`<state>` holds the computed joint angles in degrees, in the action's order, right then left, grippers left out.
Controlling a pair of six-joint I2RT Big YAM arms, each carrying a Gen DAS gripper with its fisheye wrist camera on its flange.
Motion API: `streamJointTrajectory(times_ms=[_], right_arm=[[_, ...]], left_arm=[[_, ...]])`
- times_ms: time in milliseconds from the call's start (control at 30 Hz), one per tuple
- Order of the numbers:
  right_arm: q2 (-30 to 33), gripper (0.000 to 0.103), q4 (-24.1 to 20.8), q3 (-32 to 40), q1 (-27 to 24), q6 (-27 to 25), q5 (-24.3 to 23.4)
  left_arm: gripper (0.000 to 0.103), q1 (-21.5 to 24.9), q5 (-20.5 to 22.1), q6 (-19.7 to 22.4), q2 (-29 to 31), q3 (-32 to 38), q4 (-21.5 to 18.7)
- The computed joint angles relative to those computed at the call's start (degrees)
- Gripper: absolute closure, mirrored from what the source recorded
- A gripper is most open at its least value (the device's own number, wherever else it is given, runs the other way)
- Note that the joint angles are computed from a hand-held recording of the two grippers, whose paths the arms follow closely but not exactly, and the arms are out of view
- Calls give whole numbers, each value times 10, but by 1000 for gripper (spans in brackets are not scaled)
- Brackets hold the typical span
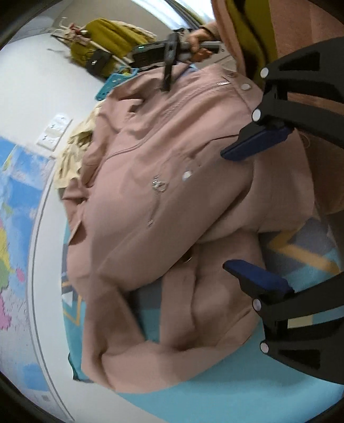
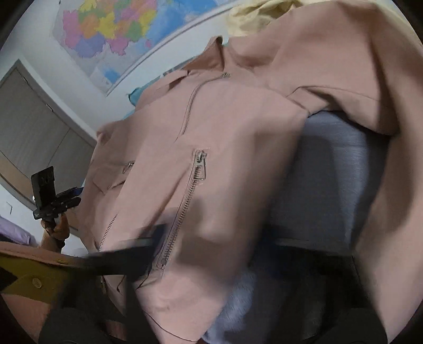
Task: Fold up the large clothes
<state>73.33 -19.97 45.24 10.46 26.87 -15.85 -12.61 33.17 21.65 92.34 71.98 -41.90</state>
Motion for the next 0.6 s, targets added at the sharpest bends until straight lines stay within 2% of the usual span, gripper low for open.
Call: streamJointTrajectory(times_ms=[33, 100, 200, 233, 267, 300, 333, 367, 400, 500, 600], right_arm=[[4, 100, -3, 5, -6, 6, -1], [-6, 101, 0, 9, -18, 5, 34], [-14, 101, -19, 18, -41, 9, 72], [-7, 96, -39, 27, -46, 10, 71], [1, 85, -76, 42, -45, 8, 82], [1, 82, -110, 57, -35, -4, 128], [-9, 72, -116, 55, -29, -10, 155], [-21, 49, -114, 57, -22, -12, 172], [-35, 32, -96, 59, -13, -16, 180], [-15, 29, -72, 93, 18, -60, 172], [71, 29, -87, 174, 52, -104, 169]], left_arm=[[27, -4, -3, -2, 6, 3, -1], [29, -14, 1, -6, 15, 13, -6], [32, -31, -35, -31, 31, 32, -5], [32, -35, -45, -37, 37, 37, -6], [32, -37, -48, -36, 41, 41, -8], [32, -35, -47, -39, 43, 43, -7], [31, -31, -41, -38, 46, 46, -11], [31, -27, -33, -40, 46, 46, -13], [30, -21, -21, -43, 45, 45, -9], [28, -16, -26, -53, 51, 52, -5], [28, -17, -26, -62, 61, 64, -6]])
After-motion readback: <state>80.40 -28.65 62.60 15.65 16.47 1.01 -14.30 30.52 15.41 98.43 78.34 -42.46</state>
